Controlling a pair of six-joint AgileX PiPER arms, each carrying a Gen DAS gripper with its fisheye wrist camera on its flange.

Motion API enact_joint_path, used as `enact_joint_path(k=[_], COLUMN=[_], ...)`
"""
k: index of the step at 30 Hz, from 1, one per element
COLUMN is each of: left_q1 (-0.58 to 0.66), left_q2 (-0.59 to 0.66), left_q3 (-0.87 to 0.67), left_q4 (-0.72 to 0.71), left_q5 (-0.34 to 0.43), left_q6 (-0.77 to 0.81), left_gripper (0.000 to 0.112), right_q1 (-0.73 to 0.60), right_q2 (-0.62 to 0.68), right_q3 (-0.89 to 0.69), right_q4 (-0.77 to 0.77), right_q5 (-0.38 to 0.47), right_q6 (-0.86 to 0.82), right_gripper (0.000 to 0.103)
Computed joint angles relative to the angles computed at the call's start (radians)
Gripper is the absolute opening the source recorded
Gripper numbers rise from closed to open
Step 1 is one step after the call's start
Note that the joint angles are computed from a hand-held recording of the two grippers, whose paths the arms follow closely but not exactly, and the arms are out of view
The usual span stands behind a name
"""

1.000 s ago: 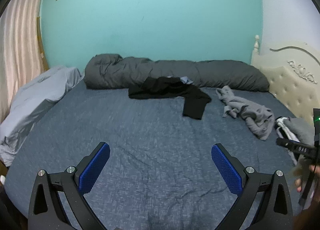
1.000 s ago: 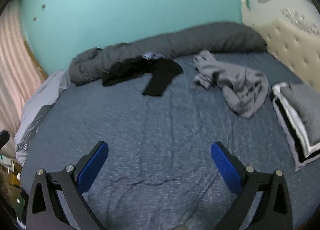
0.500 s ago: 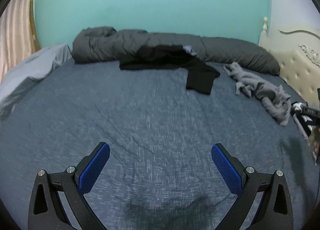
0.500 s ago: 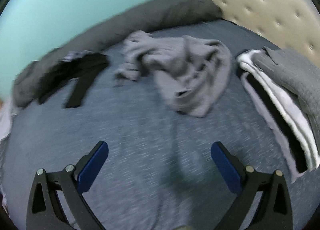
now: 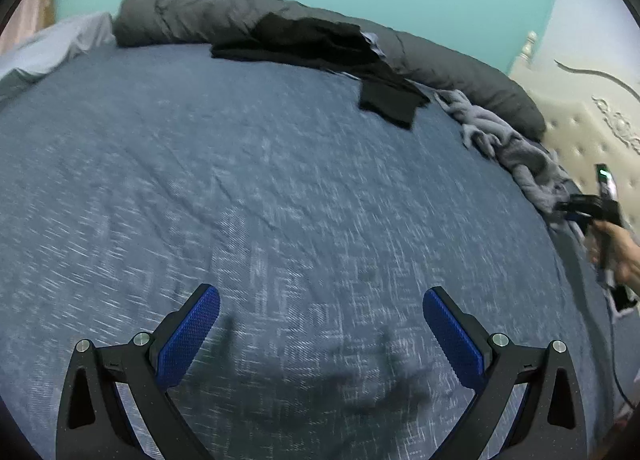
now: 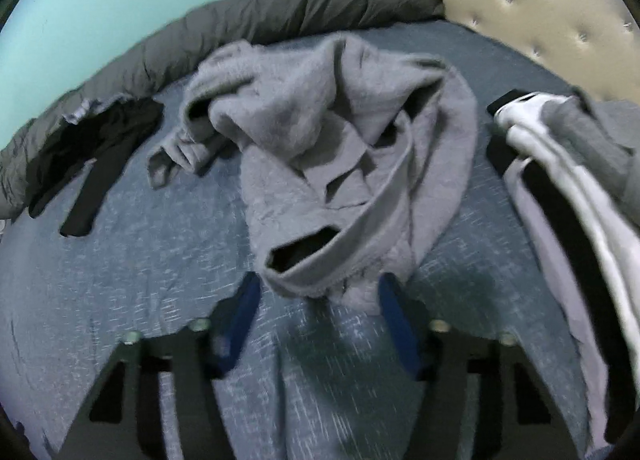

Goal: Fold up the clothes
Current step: 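Move the right tool to the grey sweatshirt and close on its edge, then lift the grey sweatshirt with the right tool and drag it onto open bed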

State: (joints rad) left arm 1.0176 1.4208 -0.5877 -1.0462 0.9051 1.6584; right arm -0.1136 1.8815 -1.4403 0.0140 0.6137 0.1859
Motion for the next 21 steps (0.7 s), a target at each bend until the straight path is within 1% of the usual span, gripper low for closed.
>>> enact_joint_path(k=[1,2,3,5,7,9,11,13,15,17,18,21], left_q1=[0.004,0.008,0.011,0.02,0.045,0.071,0.089,0.115,0.152,0.2,0.222,0.274], left_q2=[-0.002,-0.003,-0.005,-0.008,0.0,0.009,0.003,0.002,0.003,0.019,0.028,0.052], left_q3=[0.006,0.009,0.013,0.015,0.002,-0.017,-0.022,-0.03,-0.044,-0.074,-0.089,-0.125], left_q4=[0.0,0.002,0.004,0.007,0.012,0.015,0.01,0.004,0.006,0.012,0.012,0.005], left_q5=[0.004,0.009,0.013,0.015,0.042,0.068,0.066,0.072,0.093,0.138,0.157,0.178], left_q6=[0.012,0.021,0.029,0.042,0.041,0.037,0.041,0.058,0.073,0.079,0.083,0.094], left_gripper=[0.103,0.103,0.103,0.103,0.103,0.103,0.103,0.103,0.103,0.103,0.103,0.103], right_q1=[0.004,0.012,0.021,0.046,0.074,0.109,0.147,0.196,0.261,0.35,0.4,0.576], right_q2=[0.014,0.023,0.029,0.005,-0.028,-0.072,-0.132,-0.203,-0.261,-0.302,-0.319,-0.338], right_q3=[-0.008,-0.012,-0.012,0.018,0.053,0.082,0.119,0.154,0.169,0.167,0.16,0.143], right_q4=[-0.016,-0.042,-0.072,-0.115,-0.145,-0.131,-0.114,-0.061,0.001,0.023,0.025,0.011], right_q5=[0.0,-0.005,-0.012,-0.054,-0.096,-0.117,-0.145,-0.165,-0.162,-0.139,-0.125,-0.094], right_q6=[0.015,0.041,0.072,0.106,0.124,0.089,0.071,0.029,-0.036,-0.057,-0.057,0.005], right_gripper=[0.03,0.021,0.017,0.007,0.005,0.005,0.004,0.004,0.003,0.003,0.003,0.003])
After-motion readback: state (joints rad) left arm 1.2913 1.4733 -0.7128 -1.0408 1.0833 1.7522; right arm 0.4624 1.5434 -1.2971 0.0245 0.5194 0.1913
